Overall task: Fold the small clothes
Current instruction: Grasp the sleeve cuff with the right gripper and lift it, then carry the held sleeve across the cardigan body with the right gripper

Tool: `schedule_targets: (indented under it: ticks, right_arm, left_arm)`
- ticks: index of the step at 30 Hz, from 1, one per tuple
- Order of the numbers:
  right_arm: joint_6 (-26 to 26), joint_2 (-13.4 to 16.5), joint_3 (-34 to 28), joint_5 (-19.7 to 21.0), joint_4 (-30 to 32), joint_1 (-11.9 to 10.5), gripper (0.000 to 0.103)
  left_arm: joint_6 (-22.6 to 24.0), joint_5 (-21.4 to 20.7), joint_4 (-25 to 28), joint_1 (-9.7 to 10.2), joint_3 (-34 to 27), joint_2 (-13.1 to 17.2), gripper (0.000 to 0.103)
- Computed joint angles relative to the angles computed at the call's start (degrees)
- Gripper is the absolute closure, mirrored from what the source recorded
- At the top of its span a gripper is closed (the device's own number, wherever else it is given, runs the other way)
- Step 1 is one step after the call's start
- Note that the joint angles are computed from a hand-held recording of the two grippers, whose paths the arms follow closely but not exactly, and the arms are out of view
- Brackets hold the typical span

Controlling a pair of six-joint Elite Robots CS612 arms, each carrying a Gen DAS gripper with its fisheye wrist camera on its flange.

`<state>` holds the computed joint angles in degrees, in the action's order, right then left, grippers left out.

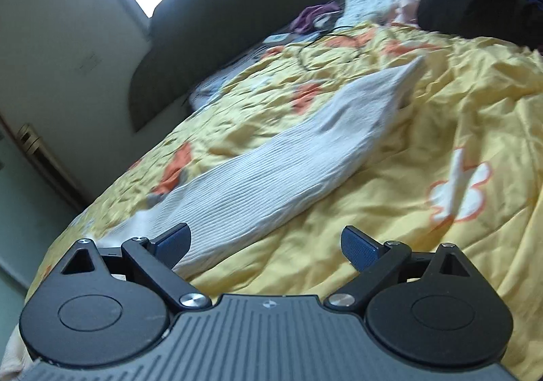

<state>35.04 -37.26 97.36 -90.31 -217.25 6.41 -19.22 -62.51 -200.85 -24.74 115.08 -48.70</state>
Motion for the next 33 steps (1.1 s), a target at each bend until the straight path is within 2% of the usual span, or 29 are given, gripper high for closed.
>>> schedule_targets:
  ticks: [2,4,7,10,13,16,18,19,20,21,22,24,26,28,30,33]
  right_arm:
    - [2.6,0.9,-0.4,0.0,-0.1,-1.4,0.011]
    - [5.3,2.5,-1.4,1.4,-4.3,-2.6,0.011]
    - [8.7,4.0,-3.3,4.3,-6.3,-4.1,0.01]
    - [11.3,5.9,-6.3,8.5,-8.0,-5.8,0.015]
    - [16.4,7.2,-9.2,11.8,-9.4,-7.1,0.016]
    - [20.9,7.9,-11.5,14.3,-9.2,-8.2,0.03]
    - [21.5,7.8,-12.4,14.4,-8.1,-8.4,0.047]
    - [20.8,7.6,-12.7,13.9,-6.8,-8.4,0.052]
    - [19.8,7.2,-12.8,13.3,-5.1,-8.4,0.063]
    - [17.8,6.6,-12.8,12.5,-2.9,-8.3,0.081]
    - [15.6,6.0,-12.6,10.9,-0.8,-8.0,0.088]
    - [11.1,4.8,-11.8,8.6,1.2,-7.3,0.089]
    - [7.3,4.0,-11.1,7.5,-0.2,-6.6,0.089]
    - [2.1,3.2,-10.3,7.2,-2.7,-5.8,0.089]
    - [-5.5,2.3,-9.6,6.6,-3.9,-4.5,0.089]
    - [-13.9,1.4,-9.1,7.9,-2.8,-2.5,0.089]
  left_arm:
    - [-0.1,0.3,0.0,-0.1,0.0,0.1,0.0]
    - [0.2,0.8,-0.2,-0.27,0.0,0.2,0.0]
    - [0.4,1.3,-0.3,-0.44,0.0,0.3,0.0]
    - [0.3,1.3,-0.3,-0.45,0.0,0.3,0.0]
    - [0.1,1.1,-0.3,-0.37,0.0,0.3,0.0]
    - [0.1,1.0,-0.2,-0.34,-0.1,0.4,0.0]
    - [0.1,1.0,-0.2,-0.33,-0.1,0.4,0.0]
    - [0.1,1.0,-0.2,-0.33,-0.1,0.4,0.0]
    - [0.1,1.0,-0.2,-0.32,-0.1,0.4,0.0]
    - [0.1,1.0,-0.2,-0.33,-0.1,0.3,0.0]
    - [0.1,1.0,-0.2,-0.32,-0.1,0.3,0.0]
    - [0.1,0.9,0.5,-0.32,-0.2,0.1,0.0]
    - [0.9,0.9,1.7,-0.31,-0.2,-0.5,0.0]
    - [2.0,1.6,1.5,-0.38,-0.2,-1.0,0.0]
    - [3.1,2.2,0.0,-0.22,-0.5,-1.2,0.0]
    - [2.9,2.4,1.3,0.65,-1.9,-1.2,0.0]
